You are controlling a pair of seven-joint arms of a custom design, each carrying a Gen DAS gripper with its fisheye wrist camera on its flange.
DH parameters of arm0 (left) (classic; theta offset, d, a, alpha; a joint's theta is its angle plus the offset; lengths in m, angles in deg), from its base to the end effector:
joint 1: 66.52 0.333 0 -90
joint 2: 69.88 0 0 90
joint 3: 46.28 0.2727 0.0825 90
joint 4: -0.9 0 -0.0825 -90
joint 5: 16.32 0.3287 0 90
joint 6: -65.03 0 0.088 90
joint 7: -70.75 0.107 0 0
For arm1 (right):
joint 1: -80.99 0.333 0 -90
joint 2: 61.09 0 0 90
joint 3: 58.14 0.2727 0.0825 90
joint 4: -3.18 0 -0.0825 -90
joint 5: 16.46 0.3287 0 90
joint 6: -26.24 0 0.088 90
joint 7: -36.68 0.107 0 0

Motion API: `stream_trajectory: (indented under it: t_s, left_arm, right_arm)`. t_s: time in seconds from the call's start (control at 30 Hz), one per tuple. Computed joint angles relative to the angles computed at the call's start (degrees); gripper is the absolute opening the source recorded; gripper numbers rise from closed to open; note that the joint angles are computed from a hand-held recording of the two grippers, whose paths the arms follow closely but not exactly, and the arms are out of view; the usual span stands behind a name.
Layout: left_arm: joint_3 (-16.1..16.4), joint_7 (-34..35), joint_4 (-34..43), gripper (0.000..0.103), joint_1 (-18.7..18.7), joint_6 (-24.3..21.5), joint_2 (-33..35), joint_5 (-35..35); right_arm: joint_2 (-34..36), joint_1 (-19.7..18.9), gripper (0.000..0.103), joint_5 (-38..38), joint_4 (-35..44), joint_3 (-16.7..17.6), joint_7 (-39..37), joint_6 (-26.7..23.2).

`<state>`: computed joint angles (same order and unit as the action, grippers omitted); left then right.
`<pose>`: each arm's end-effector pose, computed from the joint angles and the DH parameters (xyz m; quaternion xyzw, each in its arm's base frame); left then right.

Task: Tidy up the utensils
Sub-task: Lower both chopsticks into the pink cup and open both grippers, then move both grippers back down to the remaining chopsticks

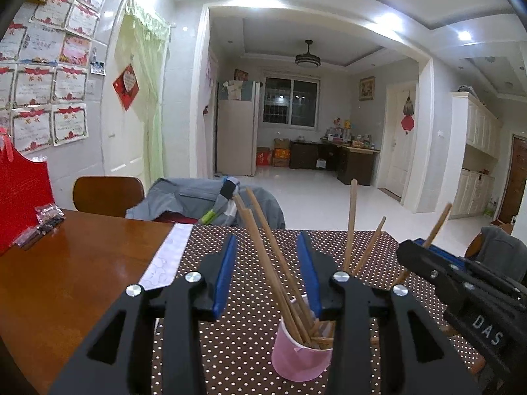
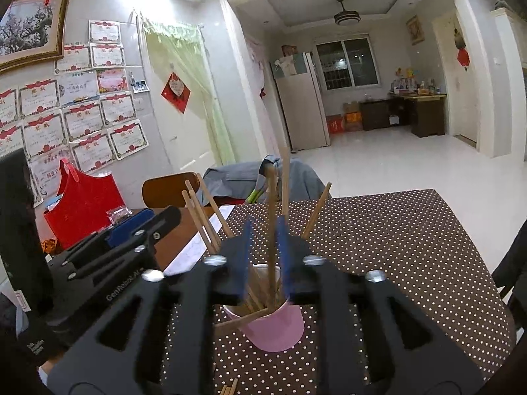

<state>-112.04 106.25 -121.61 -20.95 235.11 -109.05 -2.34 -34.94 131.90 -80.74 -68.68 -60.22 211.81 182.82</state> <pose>0.4005 -0.3062 0.5853 -0.5923 0.5486 -0.4197 0.4148 0.4072 0.5276 0.5748 -0.6234 0.5076 -0.2429 0.5428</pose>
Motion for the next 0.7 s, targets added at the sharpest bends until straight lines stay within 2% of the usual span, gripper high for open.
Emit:
stream_trajectory:
  t_s: [0.03, 0.07, 0.13, 0.37, 0.43, 0.5, 0.7]
  left_arm:
    - [0.6, 0.1, -0.5, 0.045, -0.9, 0.0, -0.2, -0.1]
    - [1.4, 0.3, -1.1, 0.048, -2.0, -0.1, -0.4, -0.1]
    - [2.4, 0.4, -1.7, 0.048, -3.5, -0.5, -1.0, 0.1]
    - [8.2, 0.8, -4.6, 0.048, -10.8, -2.6, -4.0, 1.1]
    - [10.1, 0.5, -5.7, 0.05, -13.2, -3.2, -5.2, 1.2]
    - [11.9, 0.1, -6.9, 0.05, -15.7, -3.6, -6.6, 1.2]
    - [15.3, -0.8, -9.6, 0.052, -21.2, -5.2, -10.0, 1.3]
  right_arm:
    - [-0.5, 0.5, 0.049, -1.5, -0.6, -0.6, 1.7, 0.2]
    - [-0.7, 0.8, 0.049, -2.5, -0.9, -0.8, 2.7, 0.1]
    - [-1.0, 0.7, 0.049, -2.5, -1.2, -0.1, 2.2, -0.4]
    - [-6.1, 1.5, 0.049, -8.2, -7.6, 1.4, 9.3, -2.5]
    - [-7.1, 1.0, 0.05, -9.1, -8.1, 2.8, 9.8, -3.7]
    - [-8.9, 1.1, 0.058, -11.0, -9.5, 4.0, 10.7, -5.7]
    - [-13.9, 0.3, 0.062, -15.1, -13.7, 8.4, 12.5, -11.4]
